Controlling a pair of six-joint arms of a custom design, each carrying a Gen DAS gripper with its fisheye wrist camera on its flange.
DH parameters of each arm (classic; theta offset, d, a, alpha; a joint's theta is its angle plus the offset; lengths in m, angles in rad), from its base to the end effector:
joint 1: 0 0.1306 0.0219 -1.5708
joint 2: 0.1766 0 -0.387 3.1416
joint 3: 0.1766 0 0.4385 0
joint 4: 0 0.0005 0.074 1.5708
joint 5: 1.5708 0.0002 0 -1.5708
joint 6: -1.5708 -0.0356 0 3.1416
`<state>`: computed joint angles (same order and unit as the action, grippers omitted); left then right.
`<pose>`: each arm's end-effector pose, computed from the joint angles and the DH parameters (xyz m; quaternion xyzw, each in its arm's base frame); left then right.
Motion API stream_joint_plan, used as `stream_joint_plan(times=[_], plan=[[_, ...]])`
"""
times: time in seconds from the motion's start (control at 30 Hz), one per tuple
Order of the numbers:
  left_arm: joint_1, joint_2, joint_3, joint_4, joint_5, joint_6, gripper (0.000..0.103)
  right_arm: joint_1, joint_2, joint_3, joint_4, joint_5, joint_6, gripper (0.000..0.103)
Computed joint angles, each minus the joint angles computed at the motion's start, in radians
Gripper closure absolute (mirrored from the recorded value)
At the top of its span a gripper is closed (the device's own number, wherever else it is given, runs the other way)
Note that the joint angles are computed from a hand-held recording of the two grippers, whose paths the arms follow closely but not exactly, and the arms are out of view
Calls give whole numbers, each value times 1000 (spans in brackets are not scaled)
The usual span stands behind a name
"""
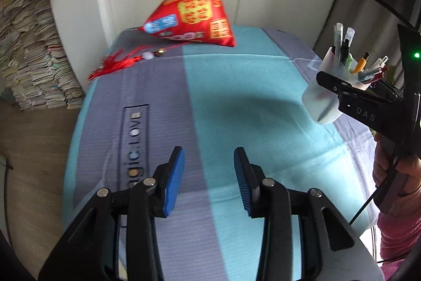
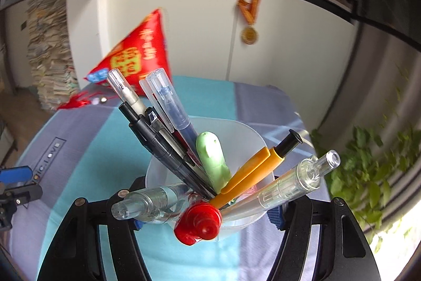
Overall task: Organize stationery
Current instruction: 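Lower the cup onto the bedspread with the right tool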
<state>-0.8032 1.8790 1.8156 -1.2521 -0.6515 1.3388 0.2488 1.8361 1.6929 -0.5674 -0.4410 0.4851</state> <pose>0.4773 -0.4643 0.3462 -0.2879 0.8954 0.0463 0.3364 0.6766 0.1870 0.3484 -0.4033 0.7952 0.1494 0.4275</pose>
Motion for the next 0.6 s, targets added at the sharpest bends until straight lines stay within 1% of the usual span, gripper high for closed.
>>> stream_joint_plan(times=[0.13,0.23,0.3,0.47,0.5,0.6], plan=[[-2,-38,-59,-29,-8,80,66,49,7,13,-9,5,17,33],[-3,-54,-83,-40,-9,115,66,78,22,29,-12,22,19,33],[-3,-59,-90,-41,-9,122,66,92,35,43,-26,30,14,33],[-1,-59,-93,-32,-5,112,65,113,62,60,-58,67,23,32],[-2,-59,-93,-29,-4,110,65,112,57,49,-38,63,18,32],[-4,-52,-84,-29,-2,103,64,113,59,52,-47,75,29,32]])
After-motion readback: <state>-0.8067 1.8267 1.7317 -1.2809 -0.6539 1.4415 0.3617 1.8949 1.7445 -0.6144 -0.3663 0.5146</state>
